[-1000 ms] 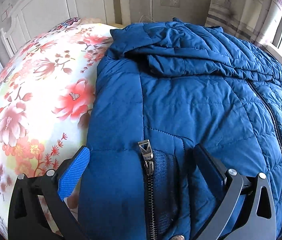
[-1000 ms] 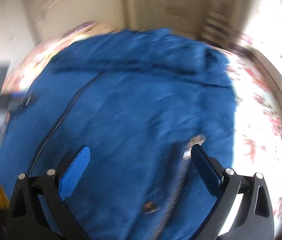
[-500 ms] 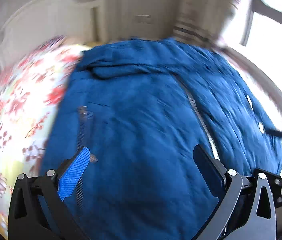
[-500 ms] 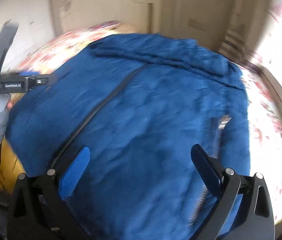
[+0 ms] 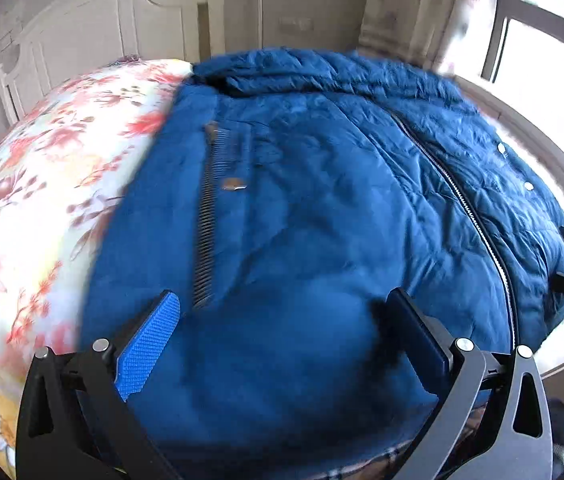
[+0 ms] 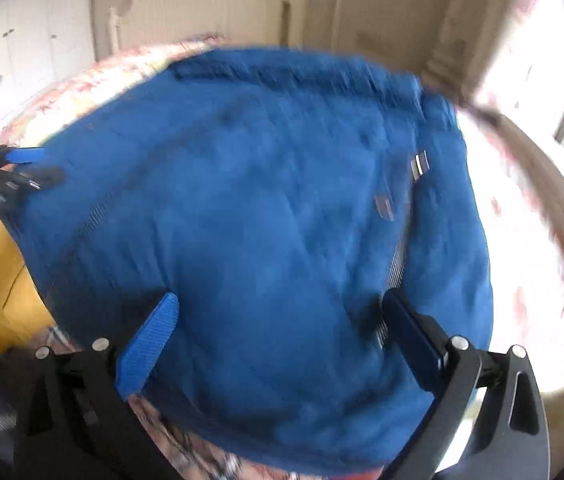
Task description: Fold large clothes
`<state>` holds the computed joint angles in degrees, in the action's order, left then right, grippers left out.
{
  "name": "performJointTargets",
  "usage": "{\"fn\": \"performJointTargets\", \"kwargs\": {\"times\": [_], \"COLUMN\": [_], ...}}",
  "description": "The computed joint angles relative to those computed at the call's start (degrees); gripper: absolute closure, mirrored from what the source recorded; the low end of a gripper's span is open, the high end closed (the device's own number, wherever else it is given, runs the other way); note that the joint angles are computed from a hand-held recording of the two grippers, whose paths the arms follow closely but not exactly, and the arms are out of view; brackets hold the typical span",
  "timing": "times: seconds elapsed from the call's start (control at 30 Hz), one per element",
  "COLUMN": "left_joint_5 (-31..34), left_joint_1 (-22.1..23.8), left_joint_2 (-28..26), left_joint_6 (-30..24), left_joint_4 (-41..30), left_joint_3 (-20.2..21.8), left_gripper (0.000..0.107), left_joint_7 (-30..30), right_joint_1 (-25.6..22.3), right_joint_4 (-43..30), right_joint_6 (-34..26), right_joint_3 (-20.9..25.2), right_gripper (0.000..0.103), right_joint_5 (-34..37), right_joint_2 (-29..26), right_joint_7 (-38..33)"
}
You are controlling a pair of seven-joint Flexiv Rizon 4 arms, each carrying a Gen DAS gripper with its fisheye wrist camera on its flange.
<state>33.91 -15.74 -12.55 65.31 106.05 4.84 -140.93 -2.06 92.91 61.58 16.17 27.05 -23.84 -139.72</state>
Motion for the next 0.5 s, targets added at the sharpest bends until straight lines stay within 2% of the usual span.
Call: {"fn": "performJointTargets", "kwargs": {"times": [0.07, 0.13, 0.23, 0.3, 0.37, 0.5], "left_joint_5": [4.28, 6.36, 7.50, 3.33, -3.33, -2.51], "left_joint_1": [-1.15, 0.06, 2.94, 5.97, 9.44, 8.43], "left_joint_2": [3.46, 6.66, 10.00, 10.04, 8.43, 5.96], "left_joint_6": [-0.20, 2.71, 5.47, 9.51, 17.60, 18.72], "left_joint_4": [2.28, 5.51, 9.71, 12.84, 16.31, 14.13], "left_joint_3": [1.36, 1.48, 1.61, 1.59, 0.56, 0.49], "left_gripper": [0.008, 0.008, 0.008, 0.008, 0.008, 0.008], "left_joint_7": [-4.55, -7.92, -12.07, -11.24, -6.83, -5.36], "right_joint_1": [-1.72, -5.84, -8.82, -10.77, -12.40, -15.58], "right_joint_4": [0.91, -0.37, -1.98, -3.52, -4.36, -8.73], "right_joint_6": [-0.83, -4.71, -9.99, -14.39, -17.87, -25.15], "right_joint_3": [0.15, 1.16, -1.18, -2.64, -3.61, -3.71], "right_gripper": [0.003, 0.003, 0.005, 0.008, 0.009, 0.009], "right_joint_5": [1.43, 6.82, 11.78, 14.84, 17.49, 24.22], "right_joint_2": [1.54, 2.53, 2.37, 1.31, 0.42, -3.61], "right_joint_7": [-0.94, -4.28, -4.13, -3.03, -2.50, -3.88]}}
